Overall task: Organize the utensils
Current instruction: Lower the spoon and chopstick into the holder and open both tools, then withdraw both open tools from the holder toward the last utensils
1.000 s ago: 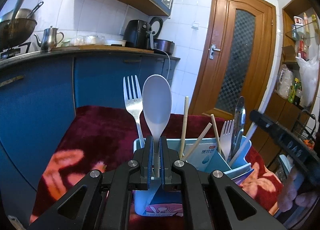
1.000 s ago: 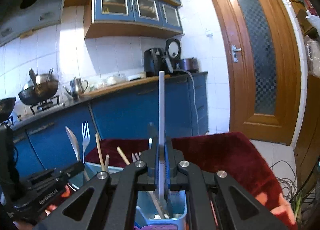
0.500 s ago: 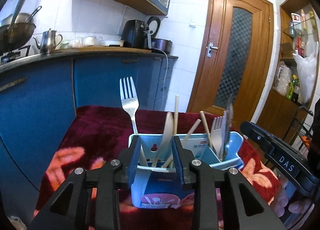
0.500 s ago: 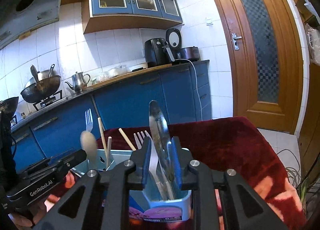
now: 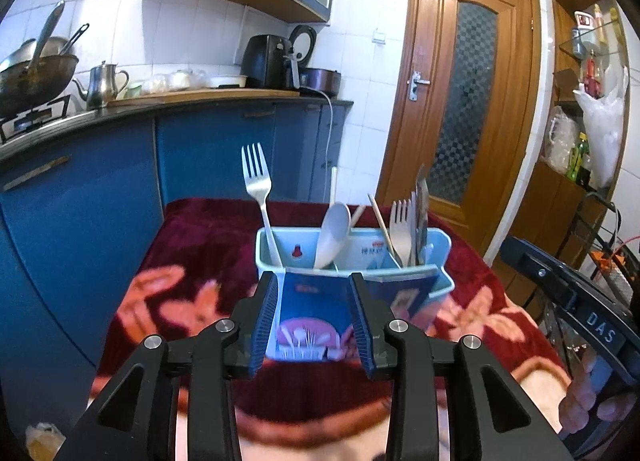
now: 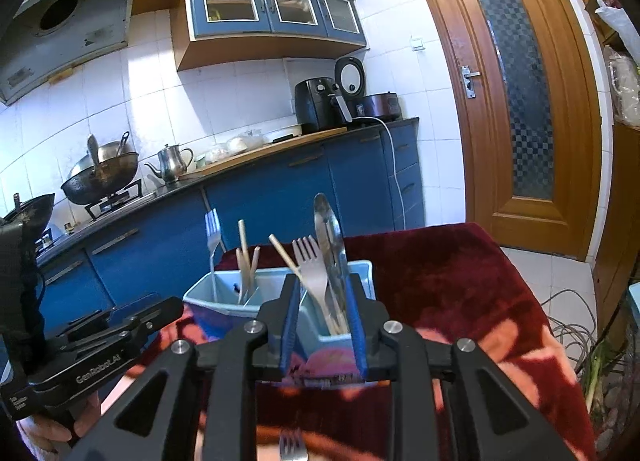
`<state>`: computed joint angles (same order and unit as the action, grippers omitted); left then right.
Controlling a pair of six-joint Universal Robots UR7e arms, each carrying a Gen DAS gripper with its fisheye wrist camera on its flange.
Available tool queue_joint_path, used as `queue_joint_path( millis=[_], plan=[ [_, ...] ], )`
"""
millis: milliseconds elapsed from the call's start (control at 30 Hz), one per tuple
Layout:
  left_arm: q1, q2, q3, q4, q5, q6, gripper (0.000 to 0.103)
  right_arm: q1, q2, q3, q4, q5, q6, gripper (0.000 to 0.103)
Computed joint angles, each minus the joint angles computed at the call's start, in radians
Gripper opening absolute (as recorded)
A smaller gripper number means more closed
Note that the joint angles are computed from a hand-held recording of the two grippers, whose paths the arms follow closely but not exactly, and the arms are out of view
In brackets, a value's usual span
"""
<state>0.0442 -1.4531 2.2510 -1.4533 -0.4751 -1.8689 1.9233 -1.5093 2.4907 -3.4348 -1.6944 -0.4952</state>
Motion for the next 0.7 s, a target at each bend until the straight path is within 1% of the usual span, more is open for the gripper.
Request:
queue_joint_path(
  millis=[167, 367, 467, 600, 700],
  plan=[
    [-0.04, 0.004, 0.006, 0.005, -0.071, -0.034, 0.037, -0.003, -0.08, 0.053, 0.044, 0.002, 0.001, 0.027],
    [-0.082, 0.01, 0.021, 0.0, -0.143, -0.061, 0.037, -0.016, -0.148, 0.112, 0.078, -0.002, 0.017, 0.028],
    [-0.098, 0.01, 0.033, -0.02, -0.173, -0.058, 0.037, -0.016, -0.166, 0.129, 0.098, -0.025, 0.022, 0.028],
    [-0.108, 0.019, 0.042, -0.047, -0.219, -0.047, 0.037, -0.037, -0.214, 0.165, 0.134, -0.034, 0.028, 0.028],
    [-0.116, 0.03, 0.046, -0.067, -0.252, -0.046, 0.037, -0.062, -0.262, 0.188, 0.17, -0.023, 0.037, 0.028]
  ],
)
